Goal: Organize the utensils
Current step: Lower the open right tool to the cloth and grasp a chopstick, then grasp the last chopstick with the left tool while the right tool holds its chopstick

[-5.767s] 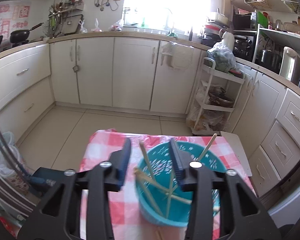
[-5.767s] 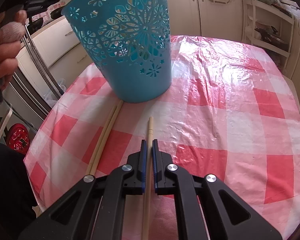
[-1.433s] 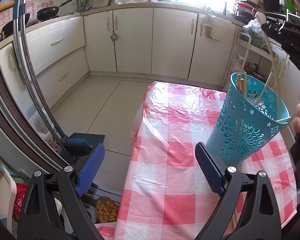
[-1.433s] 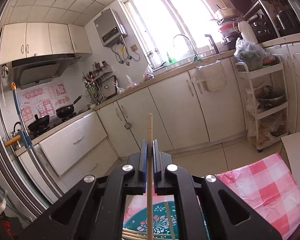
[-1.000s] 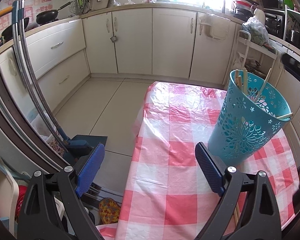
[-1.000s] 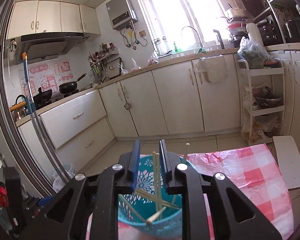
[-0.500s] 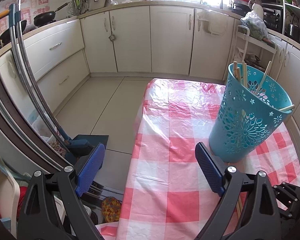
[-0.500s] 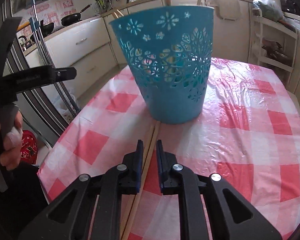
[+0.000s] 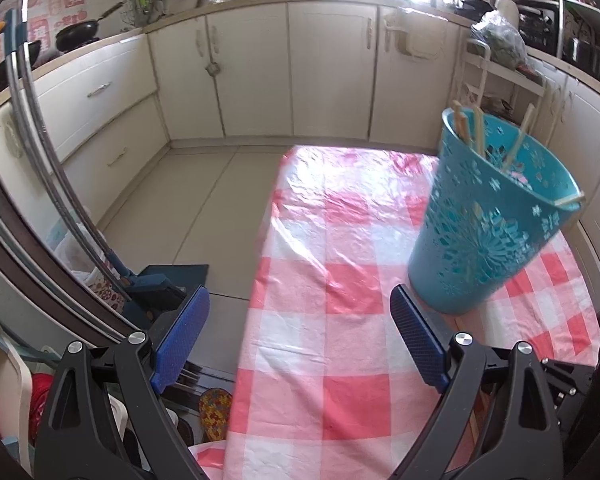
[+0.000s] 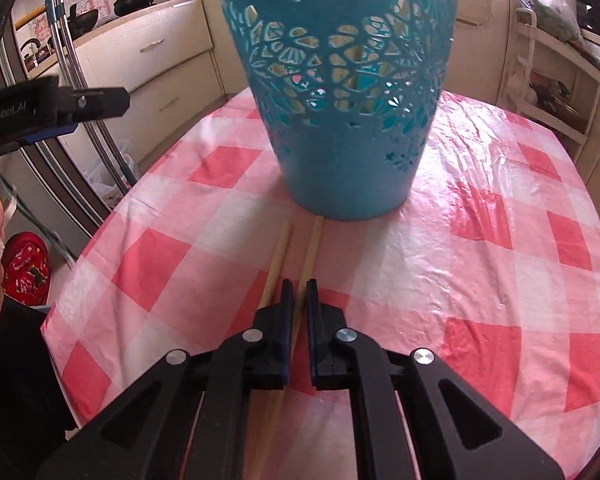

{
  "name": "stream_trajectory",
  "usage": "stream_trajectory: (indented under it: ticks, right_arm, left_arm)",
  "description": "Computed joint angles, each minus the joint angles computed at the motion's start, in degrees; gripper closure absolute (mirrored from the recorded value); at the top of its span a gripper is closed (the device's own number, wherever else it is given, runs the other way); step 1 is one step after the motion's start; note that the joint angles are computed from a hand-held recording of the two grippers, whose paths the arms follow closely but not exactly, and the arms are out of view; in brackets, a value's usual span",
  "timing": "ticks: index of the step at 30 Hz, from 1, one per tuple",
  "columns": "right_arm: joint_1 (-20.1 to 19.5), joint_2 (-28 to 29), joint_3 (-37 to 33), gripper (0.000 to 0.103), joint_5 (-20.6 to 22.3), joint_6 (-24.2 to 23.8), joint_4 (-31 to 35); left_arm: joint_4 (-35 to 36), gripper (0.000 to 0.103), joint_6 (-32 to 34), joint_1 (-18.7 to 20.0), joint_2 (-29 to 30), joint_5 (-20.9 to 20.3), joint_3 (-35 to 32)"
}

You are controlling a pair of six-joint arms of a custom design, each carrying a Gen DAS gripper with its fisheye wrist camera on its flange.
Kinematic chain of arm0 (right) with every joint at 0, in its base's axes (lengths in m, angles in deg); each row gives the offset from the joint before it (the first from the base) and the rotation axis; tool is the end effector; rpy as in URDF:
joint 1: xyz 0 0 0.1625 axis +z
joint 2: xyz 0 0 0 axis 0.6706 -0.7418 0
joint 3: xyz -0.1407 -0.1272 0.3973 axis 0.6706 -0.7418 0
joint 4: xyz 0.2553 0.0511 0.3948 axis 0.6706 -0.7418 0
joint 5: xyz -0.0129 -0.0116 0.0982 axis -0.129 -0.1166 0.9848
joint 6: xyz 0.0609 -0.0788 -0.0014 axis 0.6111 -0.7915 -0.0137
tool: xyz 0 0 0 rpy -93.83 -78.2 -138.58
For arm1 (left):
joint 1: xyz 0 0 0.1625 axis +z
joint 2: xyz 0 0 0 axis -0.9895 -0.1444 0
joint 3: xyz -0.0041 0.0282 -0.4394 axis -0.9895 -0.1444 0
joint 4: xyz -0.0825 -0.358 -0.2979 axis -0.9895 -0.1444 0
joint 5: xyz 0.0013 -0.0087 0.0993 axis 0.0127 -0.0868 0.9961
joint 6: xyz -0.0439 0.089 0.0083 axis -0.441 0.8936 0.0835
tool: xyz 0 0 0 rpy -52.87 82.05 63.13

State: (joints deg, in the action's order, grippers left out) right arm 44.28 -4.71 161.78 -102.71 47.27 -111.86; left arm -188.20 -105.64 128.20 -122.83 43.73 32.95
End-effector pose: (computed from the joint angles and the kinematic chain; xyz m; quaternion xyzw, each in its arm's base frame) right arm 0.0626 -0.6576 0.2763 0.2596 -0.9082 0.2193 0.2442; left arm -0.3620 -0.7025 0.0583 0.1132 0.8477 -0.3527 0.3798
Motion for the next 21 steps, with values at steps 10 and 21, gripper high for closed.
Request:
stream_trajectory:
  ticks: [10, 21]
  right_arm:
    - [-4.3, -7.1, 1.9, 0.097, 1.5, 6.2, 3.3]
    - [-5.3, -7.6, 1.0, 0.097, 4.3, 7.2, 5.7]
  left_arm:
    - [11.9, 0.016, -1.2, -1.6, 6.1, -10.9, -5.0]
    - [17.0, 0.062, -9.8, -1.6, 9.2, -10.3, -6.4]
